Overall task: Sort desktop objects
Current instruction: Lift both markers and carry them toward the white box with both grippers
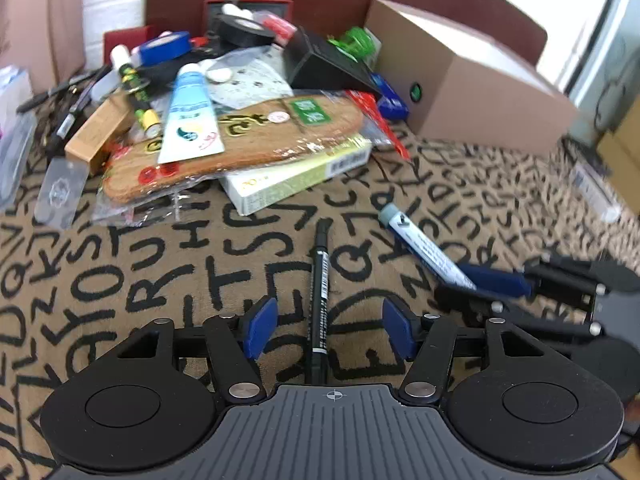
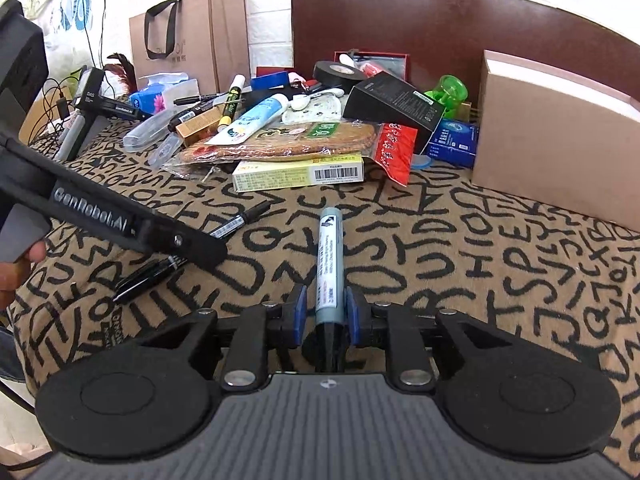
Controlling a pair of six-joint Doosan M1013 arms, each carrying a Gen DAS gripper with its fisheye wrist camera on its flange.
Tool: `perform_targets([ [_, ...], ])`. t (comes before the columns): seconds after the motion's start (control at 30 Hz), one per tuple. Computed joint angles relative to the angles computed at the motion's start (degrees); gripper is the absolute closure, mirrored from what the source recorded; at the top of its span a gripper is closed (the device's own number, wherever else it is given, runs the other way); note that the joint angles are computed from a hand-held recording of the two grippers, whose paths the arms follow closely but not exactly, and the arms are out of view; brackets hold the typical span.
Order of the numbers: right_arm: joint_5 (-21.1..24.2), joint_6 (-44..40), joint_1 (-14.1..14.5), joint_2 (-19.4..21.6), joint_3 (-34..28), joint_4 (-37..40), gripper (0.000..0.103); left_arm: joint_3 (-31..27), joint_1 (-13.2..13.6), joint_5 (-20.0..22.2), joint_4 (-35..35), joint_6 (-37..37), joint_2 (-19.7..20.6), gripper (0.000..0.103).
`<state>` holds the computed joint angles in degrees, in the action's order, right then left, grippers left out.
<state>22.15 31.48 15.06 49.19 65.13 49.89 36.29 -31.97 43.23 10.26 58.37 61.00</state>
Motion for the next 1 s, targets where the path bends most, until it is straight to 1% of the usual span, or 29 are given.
perform_targets([
  [0.03, 0.17, 0.25, -0.02, 0.09, -0.19, -0.25, 0.079, -1.44, -0.27, 1.98, 1.06, 0.72, 0.64, 0.035],
  [0.07, 0.45, 0.66, -0.02, 0.22, -0.45, -0.73, 0.079, -2.72, -0.51, 3.81, 2.11, 1.36, 1.18, 0.046],
  [0.13, 0.78, 0.79, -0.03, 0.39, -0.76, -1.48, 0.079, -5.77, -0.85, 7.63, 3.60, 2.55, 2.49, 0.076],
  [0.17, 0.80, 1.16, 0.02, 0.49, -0.97, -2.02, 0.079, -6.84, -0.72, 8.68, 2.79, 3.05, 2.95, 0.087],
  [0.2, 0.77, 1.66, 0.09, 0.59, -1.13, -2.49, 0.079, -8.01, -0.57, 9.70, 2.14, 3.14, 3.47, 0.093],
  [0.27, 0.81, 2.80, 0.19, 0.88, -1.66, -3.52, 0.079, -8.87, -0.48, 10.10, 1.77, 3.43, 3.89, 0.094],
  [0.3, 0.73, 3.18, 0.28, 0.99, -1.84, -4.01, 0.079, -8.79, -0.51, 9.78, 1.91, 3.57, 3.91, 0.085],
  [0.33, 0.68, 3.07, 0.31, 1.10, -2.00, -4.28, 0.079, -8.97, -0.60, 9.83, 2.02, 3.73, 4.04, 0.080],
  [0.37, 0.62, 3.05, 0.36, 1.19, -2.15, -4.60, 0.079, -9.11, -0.74, 9.86, 2.57, 3.34, 4.13, 0.073],
  [0.47, 0.68, 3.65, 0.42, 1.34, -2.46, -5.50, 0.079, -10.60, -1.17, 11.11, 3.77, 3.38, 4.88, 0.071],
  [0.5, 0.79, 3.76, 0.43, 1.37, -2.53, -5.69, 0.080, -11.04, -1.30, 11.58, 4.38, 3.23, 5.10, 0.083],
  [0.53, 1.19, 3.36, 0.40, 1.42, -2.65, -5.38, 0.085, -11.17, -1.31, 11.67, 4.43, 3.04, 5.16, 0.095],
  [0.57, 1.40, 3.00, 0.37, 1.43, -2.66, -4.97, 0.086, -11.09, -1.22, 11.45, 3.87, 2.73, 5.09, 0.098],
  [0.67, 1.33, 2.54, 0.27, 1.20, -2.24, -3.58, 0.086, -10.46, -1.13, 10.78, 3.10, 1.40, 4.68, 0.099],
  [0.8, 1.66, 0.89, -0.25, 0.51, -0.89, 0.94, 0.086, -8.53, -1.14, 7.89, 0.62, 1.46, 3.57, 0.099],
  [0.9, 1.77, -0.78, -0.87, -0.21, 0.36, 4.31, 0.086, -9.45, -1.50, 6.89, 0.29, 2.38, 3.79, 0.099],
  [1.0, 0.36, -2.92, -1.35, -1.07, 1.61, 7.49, 0.086, -12.27, -1.63, 6.44, -1.05, 4.06, 4.81, 0.099],
])
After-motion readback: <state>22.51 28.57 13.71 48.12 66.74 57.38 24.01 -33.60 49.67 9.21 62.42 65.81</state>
